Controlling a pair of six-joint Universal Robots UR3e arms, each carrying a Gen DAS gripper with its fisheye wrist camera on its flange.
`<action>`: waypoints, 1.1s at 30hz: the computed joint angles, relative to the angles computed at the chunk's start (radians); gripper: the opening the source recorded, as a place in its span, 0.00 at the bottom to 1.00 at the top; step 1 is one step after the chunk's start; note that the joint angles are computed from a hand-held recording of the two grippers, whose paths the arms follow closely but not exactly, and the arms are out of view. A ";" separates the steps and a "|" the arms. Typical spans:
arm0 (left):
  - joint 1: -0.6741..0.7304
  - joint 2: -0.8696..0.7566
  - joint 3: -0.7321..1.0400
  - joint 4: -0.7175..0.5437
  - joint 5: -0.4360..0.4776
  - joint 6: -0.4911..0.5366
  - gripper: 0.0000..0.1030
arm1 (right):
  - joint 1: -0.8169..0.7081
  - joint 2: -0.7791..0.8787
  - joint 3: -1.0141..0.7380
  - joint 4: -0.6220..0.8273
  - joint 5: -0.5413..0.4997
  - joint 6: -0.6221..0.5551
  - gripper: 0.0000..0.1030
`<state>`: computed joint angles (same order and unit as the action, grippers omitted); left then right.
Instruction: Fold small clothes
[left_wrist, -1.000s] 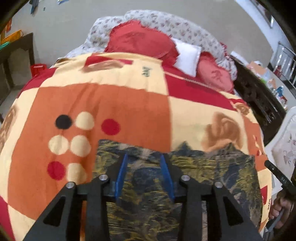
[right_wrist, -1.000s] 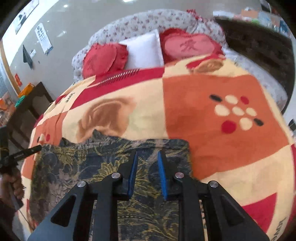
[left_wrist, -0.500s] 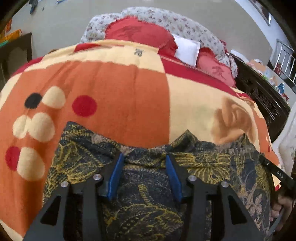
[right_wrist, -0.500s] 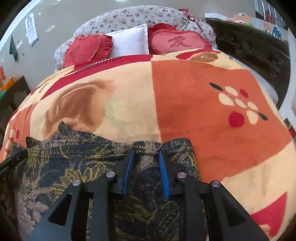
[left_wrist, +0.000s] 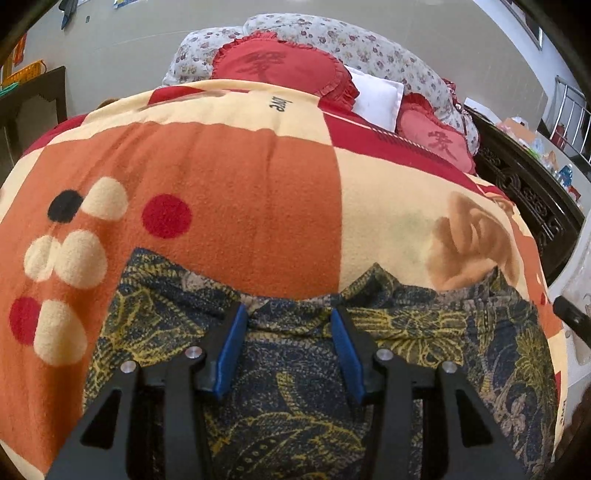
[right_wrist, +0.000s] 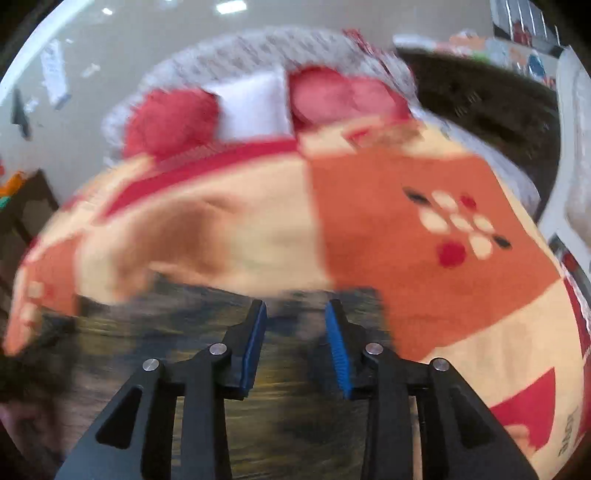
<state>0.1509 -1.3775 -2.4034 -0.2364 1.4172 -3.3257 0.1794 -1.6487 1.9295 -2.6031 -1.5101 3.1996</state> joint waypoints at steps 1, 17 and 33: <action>-0.004 0.012 -0.004 -0.007 0.004 -0.002 0.49 | 0.049 0.024 -0.025 0.013 -0.011 -0.007 0.40; -0.004 0.003 -0.001 -0.002 0.003 -0.002 0.49 | 0.318 0.216 -0.200 0.110 -0.085 0.070 0.40; -0.010 0.000 0.003 -0.002 0.010 -0.004 0.50 | 0.070 -0.152 0.199 0.070 -0.045 -0.171 0.41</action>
<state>0.1405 -1.3776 -2.4001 -0.2385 1.4271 -3.3299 0.2493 -1.8009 2.1285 -2.5330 -1.5548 3.0284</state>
